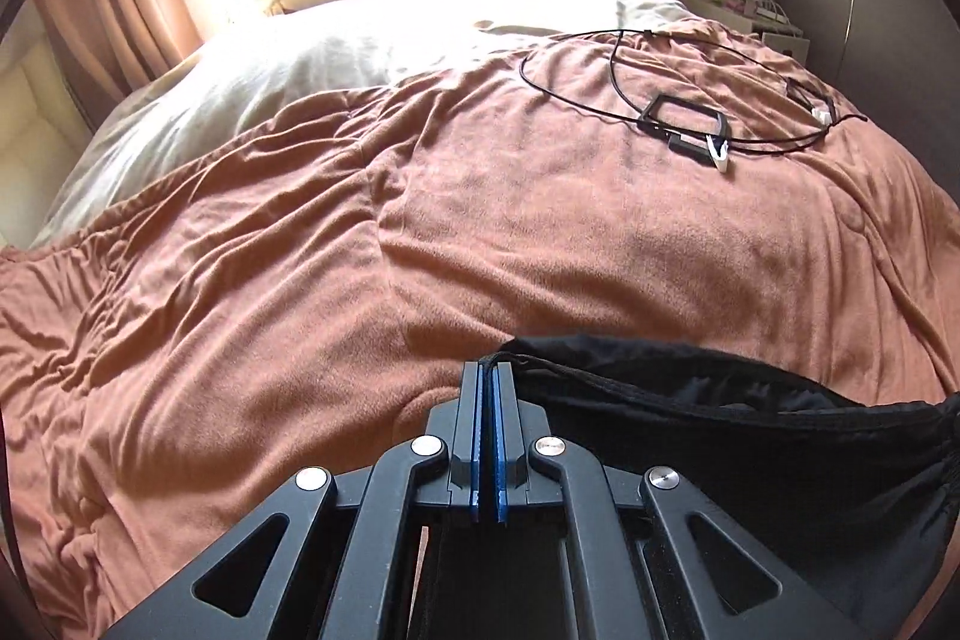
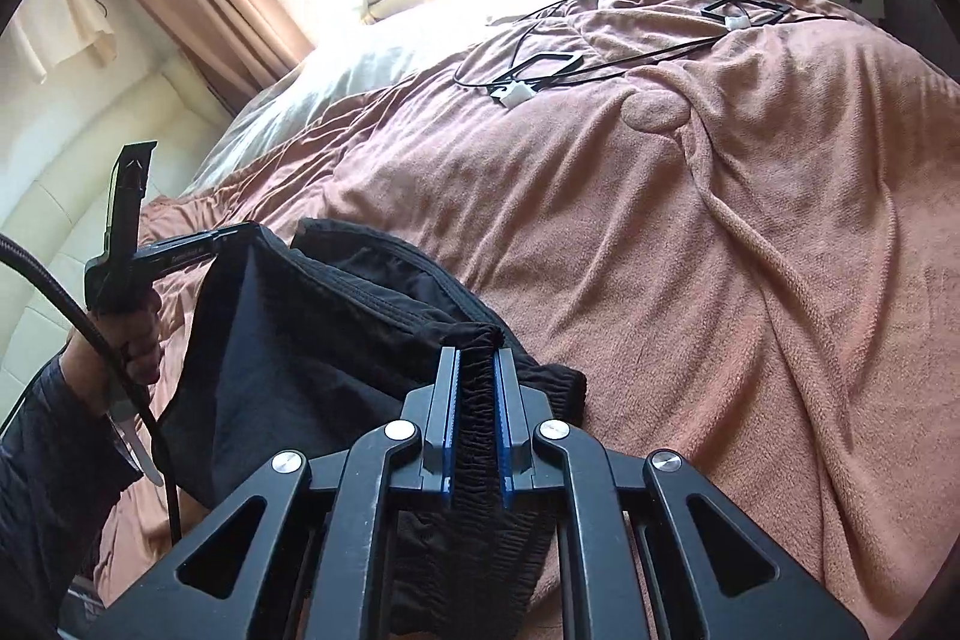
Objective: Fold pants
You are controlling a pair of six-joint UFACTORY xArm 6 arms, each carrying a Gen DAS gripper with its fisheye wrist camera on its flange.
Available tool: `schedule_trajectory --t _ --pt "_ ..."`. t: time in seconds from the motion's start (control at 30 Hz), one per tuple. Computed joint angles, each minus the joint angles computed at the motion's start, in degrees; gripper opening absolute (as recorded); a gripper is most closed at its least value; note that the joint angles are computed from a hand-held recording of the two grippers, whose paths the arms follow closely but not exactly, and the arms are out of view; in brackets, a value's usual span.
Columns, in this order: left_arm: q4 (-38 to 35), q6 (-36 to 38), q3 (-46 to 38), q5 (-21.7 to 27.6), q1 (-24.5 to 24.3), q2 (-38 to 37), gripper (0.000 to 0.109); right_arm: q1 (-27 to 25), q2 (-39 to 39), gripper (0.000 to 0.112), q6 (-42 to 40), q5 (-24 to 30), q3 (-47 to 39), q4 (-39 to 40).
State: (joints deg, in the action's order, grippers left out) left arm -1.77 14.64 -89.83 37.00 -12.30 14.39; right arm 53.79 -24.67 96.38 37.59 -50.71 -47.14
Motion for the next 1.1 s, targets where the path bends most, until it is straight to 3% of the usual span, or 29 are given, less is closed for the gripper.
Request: schedule_trajectory --t 0.3,0.4,0.47,0.53,0.63,0.67,0.7,0.97,1.1 --pt "4.8 -4.1 -7.6 1.3 -1.9 8.3 0.003 -3.3 1.3 0.007 3.6 -2.9 0.9 -1.2" --pt "6.3 -6.1 -10.5 3.9 -2.2 11.2 0.006 -3.6 3.1 0.007 4.9 -1.8 -0.3 -2.3" --pt "7.9 -7.7 -11.7 5.6 -2.4 12.3 0.013 -3.5 4.1 0.009 5.2 -0.7 -1.0 -1.5" --pt "8.0 -8.8 -11.8 6.3 -2.2 12.2 0.032 -4.2 4.7 0.012 4.0 -1.7 -1.1 1.1" --pt "6.8 -8.8 -10.7 6.4 -1.5 10.6 0.056 -5.1 3.5 0.036 3.4 -3.1 0.1 3.4" --pt "5.4 -8.0 -10.0 6.5 -1.0 9.7 0.057 -5.4 2.6 0.053 3.7 -3.7 0.7 3.6" --pt "4.5 -7.5 -9.4 6.7 -0.7 8.9 0.057 -5.4 1.8 0.061 4.7 -4.2 1.4 3.0" --pt "0.4 -5.0 -0.7 7.2 2.7 -0.4 0.057 -6.2 -4.2 0.061 4.8 -11.0 8.1 6.1" --pt "-2.5 -4.3 4.2 7.4 4.7 -5.2 0.057 -6.9 -4.5 0.061 1.2 -15.9 10.4 11.9"
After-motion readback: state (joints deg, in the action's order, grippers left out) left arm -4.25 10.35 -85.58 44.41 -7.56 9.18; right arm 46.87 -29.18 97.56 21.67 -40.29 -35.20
